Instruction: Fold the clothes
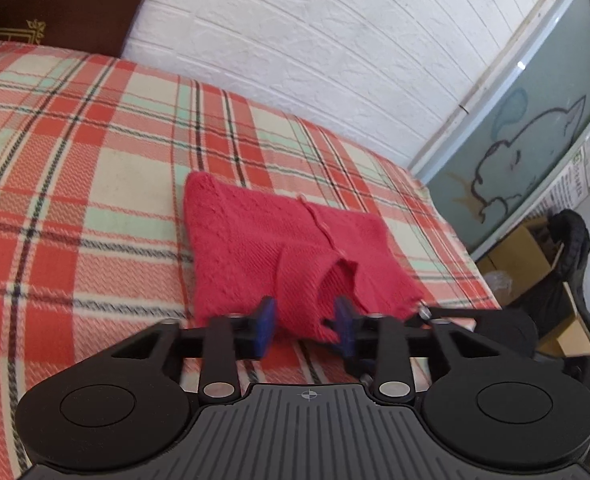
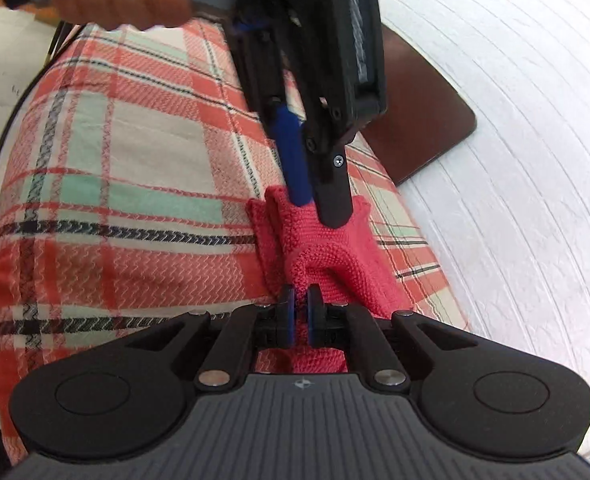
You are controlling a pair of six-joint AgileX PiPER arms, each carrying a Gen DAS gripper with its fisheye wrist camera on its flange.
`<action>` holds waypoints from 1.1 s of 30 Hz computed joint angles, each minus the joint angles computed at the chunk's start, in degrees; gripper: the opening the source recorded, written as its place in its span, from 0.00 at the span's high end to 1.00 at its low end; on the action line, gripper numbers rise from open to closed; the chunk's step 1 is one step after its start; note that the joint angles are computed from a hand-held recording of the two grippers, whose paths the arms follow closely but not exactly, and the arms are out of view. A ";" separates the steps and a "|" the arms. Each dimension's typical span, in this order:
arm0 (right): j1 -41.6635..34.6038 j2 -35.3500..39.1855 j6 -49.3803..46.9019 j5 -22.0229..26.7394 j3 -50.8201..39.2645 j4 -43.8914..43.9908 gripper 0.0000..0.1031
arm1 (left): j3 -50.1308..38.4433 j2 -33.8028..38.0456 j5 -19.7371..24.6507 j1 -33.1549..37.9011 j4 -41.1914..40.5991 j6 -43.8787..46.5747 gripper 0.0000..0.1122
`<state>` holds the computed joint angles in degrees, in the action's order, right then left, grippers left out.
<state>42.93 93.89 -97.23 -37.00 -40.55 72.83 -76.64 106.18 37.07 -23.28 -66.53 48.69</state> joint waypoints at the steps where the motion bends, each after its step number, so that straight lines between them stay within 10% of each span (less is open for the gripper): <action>1: 0.17 -0.10 0.25 -0.36 0.34 -0.37 0.94 | -0.33 0.30 0.34 -0.44 0.35 -0.52 0.49; 8: 0.97 -0.18 1.07 -1.80 1.71 -0.86 0.94 | -2.85 4.70 -4.91 -4.55 1.66 -4.14 0.52; 12: 1.97 -1.92 2.73 -2.58 3.65 0.31 0.84 | -0.79 4.46 -10.96 -5.69 0.69 -3.42 0.96; 26: 2.77 -5.24 17.61 -9.65 -1.02 14.27 0.70 | 4.39 1.00 -12.58 -4.27 -9.88 7.23 0.96; 33: -1.45 0.73 18.18 -8.59 -4.29 14.84 0.84 | 4.33 1.46 -12.69 -2.97 -10.78 6.69 0.96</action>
<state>41.48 94.62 -79.05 -45.59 -44.83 87.67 -72.30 107.64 24.38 -26.25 -77.31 55.38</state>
